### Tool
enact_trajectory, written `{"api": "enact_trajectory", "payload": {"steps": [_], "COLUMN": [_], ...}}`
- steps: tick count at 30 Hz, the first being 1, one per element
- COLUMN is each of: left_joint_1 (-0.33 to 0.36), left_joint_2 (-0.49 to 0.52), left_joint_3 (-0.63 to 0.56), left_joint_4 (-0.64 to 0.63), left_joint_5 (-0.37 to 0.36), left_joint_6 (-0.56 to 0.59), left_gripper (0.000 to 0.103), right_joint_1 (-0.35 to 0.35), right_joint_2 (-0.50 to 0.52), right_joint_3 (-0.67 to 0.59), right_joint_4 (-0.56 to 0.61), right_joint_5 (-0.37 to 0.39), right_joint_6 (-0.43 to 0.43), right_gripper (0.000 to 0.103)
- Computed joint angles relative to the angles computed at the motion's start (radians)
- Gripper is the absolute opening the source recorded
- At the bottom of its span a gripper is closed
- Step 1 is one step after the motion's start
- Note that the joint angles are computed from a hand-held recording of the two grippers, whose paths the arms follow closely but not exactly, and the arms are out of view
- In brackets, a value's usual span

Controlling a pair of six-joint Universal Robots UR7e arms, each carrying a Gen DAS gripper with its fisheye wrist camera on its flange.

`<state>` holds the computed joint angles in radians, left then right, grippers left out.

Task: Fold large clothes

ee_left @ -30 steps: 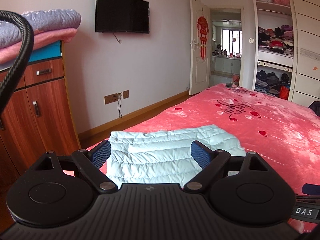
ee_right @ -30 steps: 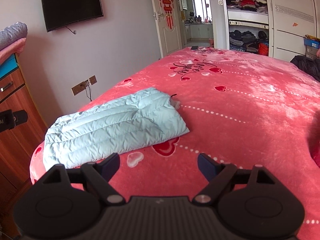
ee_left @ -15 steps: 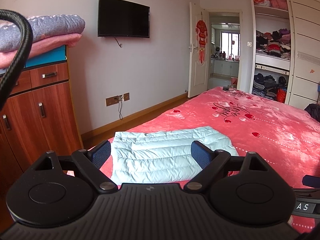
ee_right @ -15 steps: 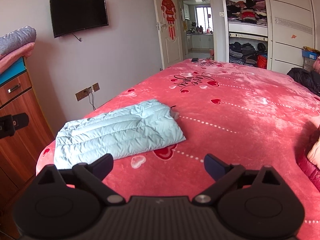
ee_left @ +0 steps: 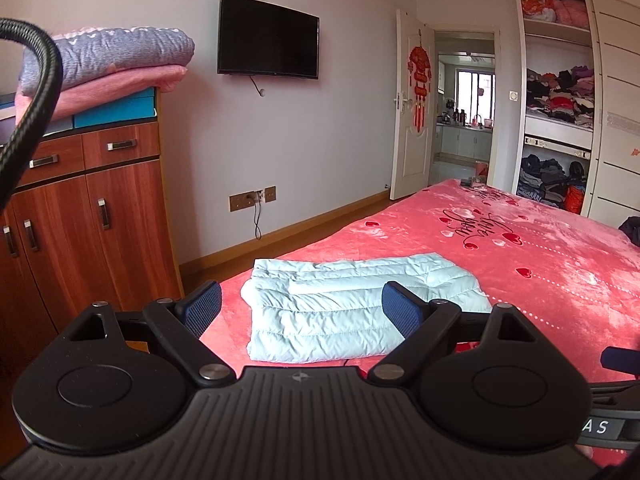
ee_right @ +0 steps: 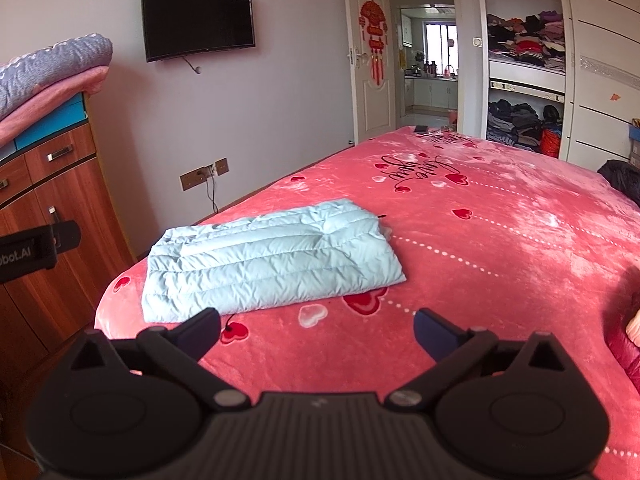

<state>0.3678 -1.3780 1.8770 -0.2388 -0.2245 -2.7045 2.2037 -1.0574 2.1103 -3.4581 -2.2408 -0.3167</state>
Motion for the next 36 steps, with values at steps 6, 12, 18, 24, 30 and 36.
{"api": "enact_trajectory", "payload": {"steps": [6, 12, 18, 24, 30, 36], "left_joint_1": [-0.001, -0.003, -0.008, -0.008, -0.002, -0.001], "left_joint_2": [0.021, 0.024, 0.023, 0.017, 0.007, -0.003], "left_joint_3": [-0.013, -0.011, -0.005, 0.003, 0.009, 0.022], "left_joint_4": [0.038, 0.008, 0.005, -0.014, -0.052, -0.092], "left_joint_5": [-0.014, -0.021, -0.025, -0.028, -0.028, -0.026], "left_joint_6": [-0.055, -0.03, -0.028, 0.002, 0.047, 0.086], "left_gripper": [0.103, 0.103, 0.103, 0.103, 0.103, 0.103], "right_joint_1": [0.009, 0.016, 0.011, 0.008, 0.004, -0.002], "right_joint_2": [0.011, 0.019, 0.019, 0.021, 0.02, 0.02], "right_joint_3": [0.0, -0.003, -0.002, 0.0, 0.007, 0.01], "right_joint_4": [0.001, -0.009, -0.002, -0.001, 0.0, -0.001], "right_joint_5": [-0.003, -0.005, -0.009, -0.012, -0.003, 0.004], "right_joint_6": [-0.003, -0.017, -0.009, -0.007, -0.009, -0.007], "right_gripper": [0.102, 0.102, 0.102, 0.102, 0.102, 0.102]}}
